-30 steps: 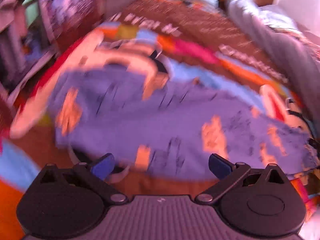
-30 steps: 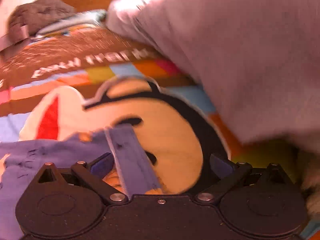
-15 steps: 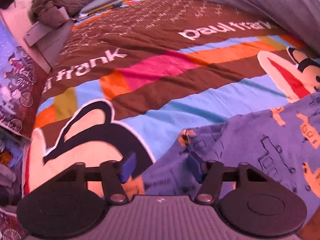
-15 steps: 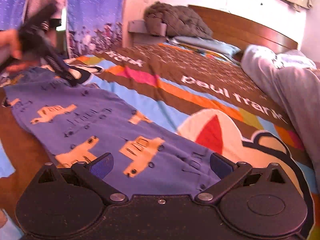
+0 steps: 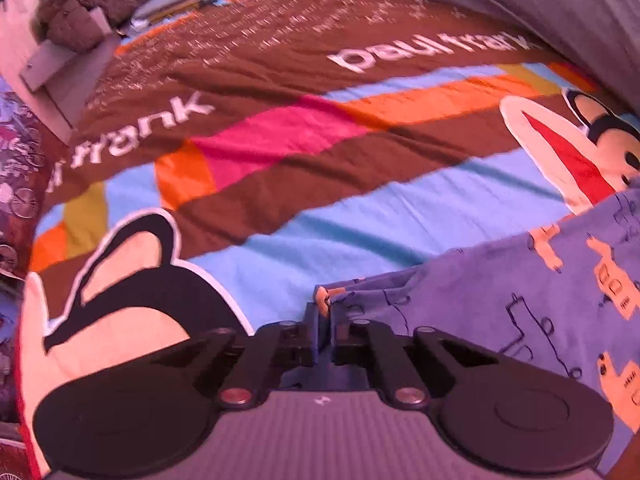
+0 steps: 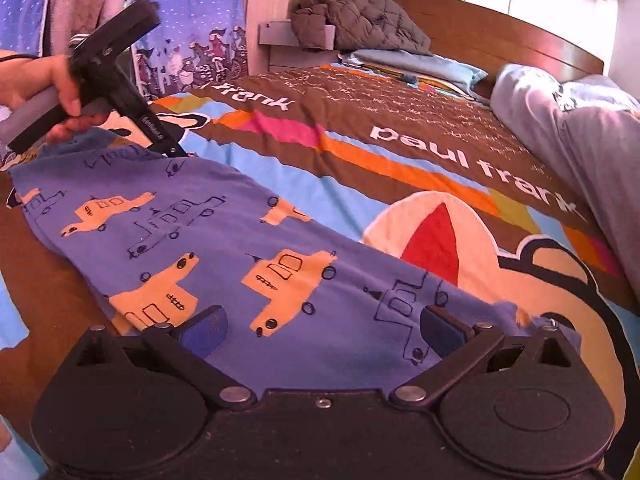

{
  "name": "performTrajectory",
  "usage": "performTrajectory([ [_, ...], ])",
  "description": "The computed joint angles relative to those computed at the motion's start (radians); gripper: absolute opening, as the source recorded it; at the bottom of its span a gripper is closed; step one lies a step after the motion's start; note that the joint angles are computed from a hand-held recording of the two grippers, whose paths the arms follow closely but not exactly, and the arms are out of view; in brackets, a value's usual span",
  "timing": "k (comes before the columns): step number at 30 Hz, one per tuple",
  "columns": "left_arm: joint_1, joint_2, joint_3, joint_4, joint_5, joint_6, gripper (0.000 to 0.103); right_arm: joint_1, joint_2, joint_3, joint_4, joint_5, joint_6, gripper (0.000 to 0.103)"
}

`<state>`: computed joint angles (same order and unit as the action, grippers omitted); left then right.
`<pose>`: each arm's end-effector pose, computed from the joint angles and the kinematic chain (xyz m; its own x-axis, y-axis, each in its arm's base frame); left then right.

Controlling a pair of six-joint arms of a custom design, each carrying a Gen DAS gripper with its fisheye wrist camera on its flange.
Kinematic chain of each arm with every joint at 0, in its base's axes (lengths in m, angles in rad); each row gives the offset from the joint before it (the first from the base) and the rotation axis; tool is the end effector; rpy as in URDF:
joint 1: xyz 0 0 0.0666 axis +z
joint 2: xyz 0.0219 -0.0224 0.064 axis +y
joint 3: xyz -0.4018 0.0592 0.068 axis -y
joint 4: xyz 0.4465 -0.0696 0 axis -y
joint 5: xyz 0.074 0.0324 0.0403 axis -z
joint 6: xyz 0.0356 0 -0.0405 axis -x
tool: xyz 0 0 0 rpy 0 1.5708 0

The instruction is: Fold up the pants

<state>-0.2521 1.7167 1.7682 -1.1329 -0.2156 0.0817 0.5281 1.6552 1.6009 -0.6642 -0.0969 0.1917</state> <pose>0.6259 -0.1538 0.4451 -0.8638 0.1402 -0.4839 0.0760 0.9858 0.1498 0.5613 0.3310 0.4288 -0.4506 -0.4824 -0.7511 -0.6624 0.7447 -0.0809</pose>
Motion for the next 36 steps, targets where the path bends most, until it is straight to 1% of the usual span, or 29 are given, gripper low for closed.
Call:
performTrajectory([
  [2,0.006,-0.005,-0.006,0.023,-0.019,0.051,0.002,-0.002,0.0,0.0,0.0,0.004,-0.007,0.102],
  [4,0.015,0.004,0.001,0.028,-0.025,0.111,0.002,-0.002,0.006,0.006,-0.013,0.012,-0.013,0.102],
  [6,0.016,0.022,0.016,0.011,-0.034,0.157,0.003,-0.004,0.022,0.027,-0.05,0.023,-0.027,0.102],
  [8,0.001,0.027,0.015,0.011,-0.082,0.179,0.004,-0.011,0.043,0.056,-0.099,0.028,-0.062,0.102],
  [10,-0.015,0.026,0.014,0.009,-0.13,0.217,0.013,-0.026,0.054,0.072,-0.13,0.005,-0.112,0.102],
  [11,-0.026,0.019,0.01,0.006,-0.162,0.241,0.029,-0.032,0.054,0.074,-0.135,0.002,-0.135,0.102],
  [12,-0.037,0.008,0.004,0.004,-0.192,0.262,0.053,-0.036,0.051,0.07,-0.131,0.0,-0.153,0.102],
  [13,-0.049,-0.011,-0.014,0.017,-0.212,0.279,0.064,-0.038,0.044,0.062,-0.119,-0.002,-0.162,0.102],
  [14,-0.063,-0.042,-0.046,0.05,-0.213,0.282,0.074,-0.039,0.031,0.047,-0.095,-0.006,-0.165,0.102],
  [16,-0.089,-0.103,-0.108,0.105,-0.165,0.261,0.074,-0.041,0.01,0.024,-0.057,-0.038,-0.159,0.102],
  [17,-0.102,-0.121,-0.127,0.112,-0.148,0.259,0.076,-0.041,0.004,0.018,-0.053,-0.054,-0.151,0.102],
  [18,-0.12,-0.143,-0.153,0.114,-0.132,0.267,0.081,-0.038,0.005,0.023,-0.065,-0.054,-0.139,0.102],
  [19,-0.136,-0.155,-0.169,0.104,-0.124,0.277,0.085,-0.034,0.009,0.033,-0.089,-0.042,-0.124,0.102],
  [20,-0.153,-0.161,-0.183,0.077,-0.12,0.29,0.087,-0.03,0.019,0.049,-0.121,-0.026,-0.112,0.102],
  [21,-0.168,-0.16,-0.191,0.044,-0.124,0.3,0.087,-0.028,0.031,0.069,-0.164,-0.007,-0.103,0.102],
  [22,-0.182,-0.156,-0.197,0.001,-0.136,0.308,0.087,-0.031,0.041,0.086,-0.198,-0.002,-0.104,0.102],
  [23,-0.197,-0.161,-0.218,-0.013,-0.165,0.319,0.089,-0.037,0.046,0.094,-0.22,-0.013,-0.111,0.102],
  [24,-0.21,-0.188,-0.26,0.023,-0.199,0.337,0.092,-0.047,0.047,0.098,-0.236,-0.032,-0.12,0.102],
  [25,-0.213,-0.2,-0.275,0.019,-0.209,0.37,0.093,-0.058,0.045,0.099,-0.252,-0.045,-0.126,0.102],
  [27,-0.203,-0.211,-0.275,-0.019,-0.18,0.434,0.095,-0.078,0.029,0.085,-0.278,-0.046,-0.119,0.102],
  [29,-0.197,-0.212,-0.258,-0.074,-0.165,0.467,0.095,-0.104,-0.003,0.052,-0.286,-0.054,-0.121,0.102],
  [30,-0.198,-0.207,-0.241,-0.11,-0.168,0.467,0.094,-0.117,-0.016,0.038,-0.287,-0.059,-0.132,0.102],
  [32,-0.211,-0.185,-0.189,-0.184,-0.187,0.462,0.094,-0.144,-0.041,0.013,-0.278,-0.039,-0.185,0.102],
  [33,-0.219,-0.174,-0.165,-0.206,-0.198,0.458,0.094,-0.156,-0.052,0.0,-0.266,-0.051,-0.213,0.102],
  [34,-0.224,-0.165,-0.14,-0.207,-0.202,0.446,0.094,-0.175,-0.066,-0.019,-0.242,-0.099,-0.258,0.102],
  [36,-0.24,-0.152,-0.107,-0.173,-0.201,0.421,0.094,-0.211,-0.105,-0.071,-0.172,-0.181,-0.387,0.102],
])
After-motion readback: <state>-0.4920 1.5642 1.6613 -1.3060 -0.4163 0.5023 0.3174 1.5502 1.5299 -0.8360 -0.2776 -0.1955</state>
